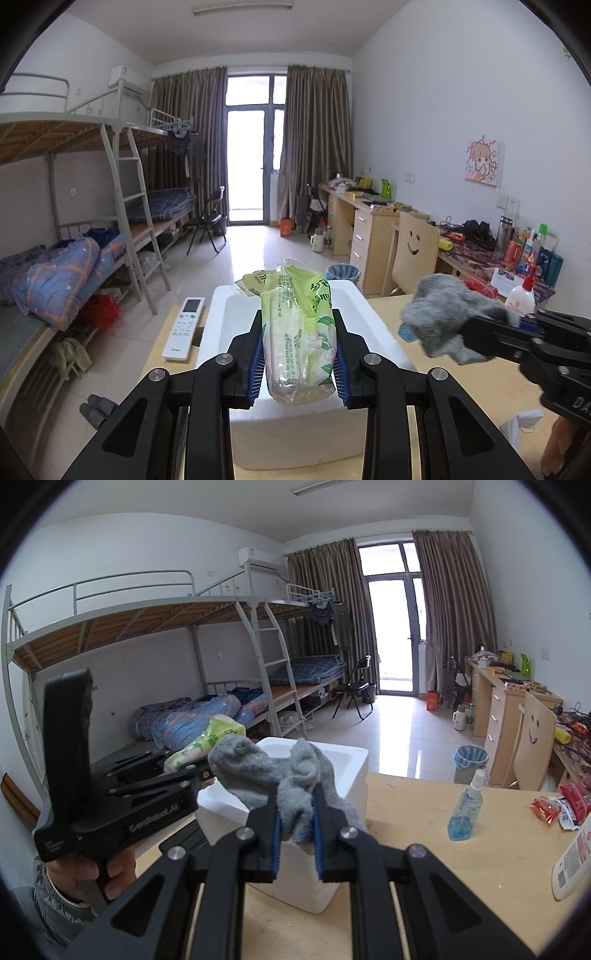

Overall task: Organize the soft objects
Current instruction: 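Carry the tissue pack into the foam box and open the left tool while the right tool carries the sock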

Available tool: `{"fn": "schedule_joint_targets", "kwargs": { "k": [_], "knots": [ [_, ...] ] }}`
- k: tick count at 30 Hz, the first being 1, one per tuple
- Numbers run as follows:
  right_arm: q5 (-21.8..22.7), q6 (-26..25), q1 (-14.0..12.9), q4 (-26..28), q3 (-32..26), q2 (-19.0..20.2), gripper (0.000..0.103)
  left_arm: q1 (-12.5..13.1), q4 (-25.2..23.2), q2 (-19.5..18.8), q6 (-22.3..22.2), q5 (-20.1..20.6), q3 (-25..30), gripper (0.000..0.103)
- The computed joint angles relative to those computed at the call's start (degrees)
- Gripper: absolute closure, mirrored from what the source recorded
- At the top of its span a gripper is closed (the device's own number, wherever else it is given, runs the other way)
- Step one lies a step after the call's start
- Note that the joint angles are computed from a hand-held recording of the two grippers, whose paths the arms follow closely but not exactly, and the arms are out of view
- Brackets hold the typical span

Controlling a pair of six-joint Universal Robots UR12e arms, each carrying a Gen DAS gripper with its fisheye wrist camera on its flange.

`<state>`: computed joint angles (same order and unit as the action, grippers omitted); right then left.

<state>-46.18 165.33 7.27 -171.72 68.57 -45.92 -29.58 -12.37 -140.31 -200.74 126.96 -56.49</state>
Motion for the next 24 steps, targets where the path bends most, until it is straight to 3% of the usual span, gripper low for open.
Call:
{"fn": "schedule_joint_targets", "kwargs": {
  "k": [13, 19, 20, 23, 24],
  "knots": [
    [-2.55, 1.82, -0.24, 1.02, -1.02, 0.58, 0.086, 1.46, -8.67, -2.02, -2.54, -2.68, 4.61, 0.070],
    [-2.81, 1.53, -0.32, 1.25, -0.92, 0.47, 0.086, 1.70, -10.49, -2.72, -2.71, -2.29, 5.93, 0.068],
    [-2.90, 1.69, -0.28, 1.49, -1.15, 0.47, 0.086, 1.78, -10.62, -2.82, -2.72, -2.42, 6.14, 0.061],
    [-2.84, 2.03, -0.42, 1.28, -1.08, 0.46, 0.086, 1.43, -9.27, -3.26, -1.99, 0.12, 6.49, 0.020],
    [-2.93, 2.19, -0.46, 1.11, -1.04, 0.46, 0.086, 1.25, -8.13, -3.34, -1.65, 1.39, 6.39, 0.011]
  ]
}}
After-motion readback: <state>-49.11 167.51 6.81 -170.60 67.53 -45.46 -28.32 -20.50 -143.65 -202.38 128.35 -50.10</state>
